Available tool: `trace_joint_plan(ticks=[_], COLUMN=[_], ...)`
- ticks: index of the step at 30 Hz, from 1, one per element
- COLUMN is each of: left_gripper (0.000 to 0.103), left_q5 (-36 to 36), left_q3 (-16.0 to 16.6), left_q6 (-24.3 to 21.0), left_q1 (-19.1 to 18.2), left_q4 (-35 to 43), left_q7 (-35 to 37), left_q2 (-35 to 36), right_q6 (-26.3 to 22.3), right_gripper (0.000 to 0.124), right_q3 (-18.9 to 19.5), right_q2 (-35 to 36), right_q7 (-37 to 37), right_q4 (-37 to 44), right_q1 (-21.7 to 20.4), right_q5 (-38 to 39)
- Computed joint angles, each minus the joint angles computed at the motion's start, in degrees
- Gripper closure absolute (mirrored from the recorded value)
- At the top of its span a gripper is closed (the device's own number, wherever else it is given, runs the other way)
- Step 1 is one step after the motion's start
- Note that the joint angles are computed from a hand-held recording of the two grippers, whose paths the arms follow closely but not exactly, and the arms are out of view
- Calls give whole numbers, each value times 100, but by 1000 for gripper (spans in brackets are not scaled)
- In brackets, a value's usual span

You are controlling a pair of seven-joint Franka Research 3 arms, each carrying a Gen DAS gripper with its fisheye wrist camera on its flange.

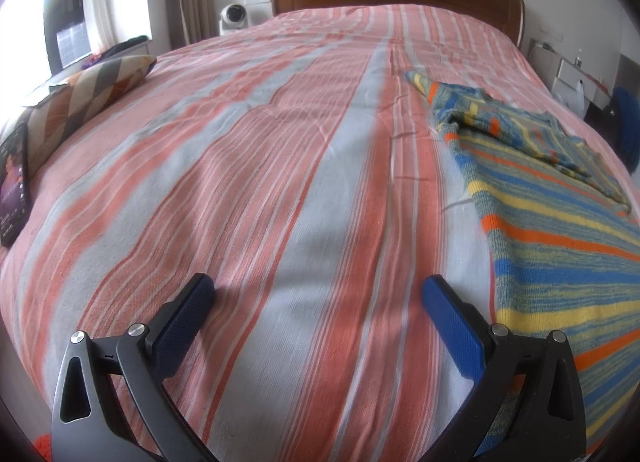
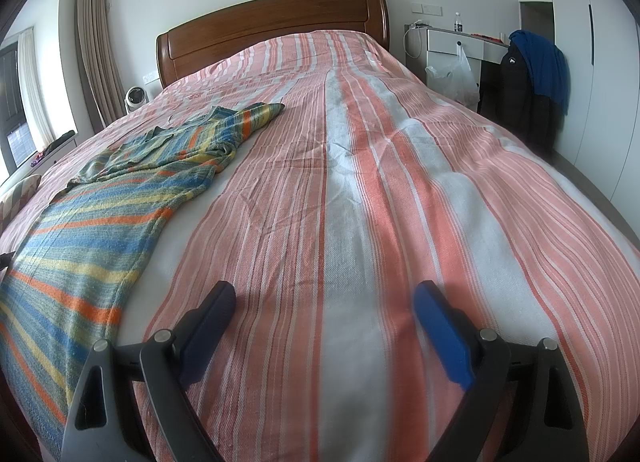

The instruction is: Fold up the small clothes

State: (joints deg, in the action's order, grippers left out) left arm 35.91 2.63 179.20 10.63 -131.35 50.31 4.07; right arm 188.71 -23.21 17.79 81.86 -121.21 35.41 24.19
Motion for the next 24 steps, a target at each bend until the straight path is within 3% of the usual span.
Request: trace_joint_plan(ticks=[24], left_gripper=[0], left_q5=[40], left_q3=[18], left_q6=[11], left_q1=[-1], left_q4=[27], left_q7=[-30], left_q2=[25], right_q6=[15], right_gripper=[34], right_q3=[3], right_q2=[4], right_q7=[-40], right_q4=[-3], right_q1=[9], right_q5=[47])
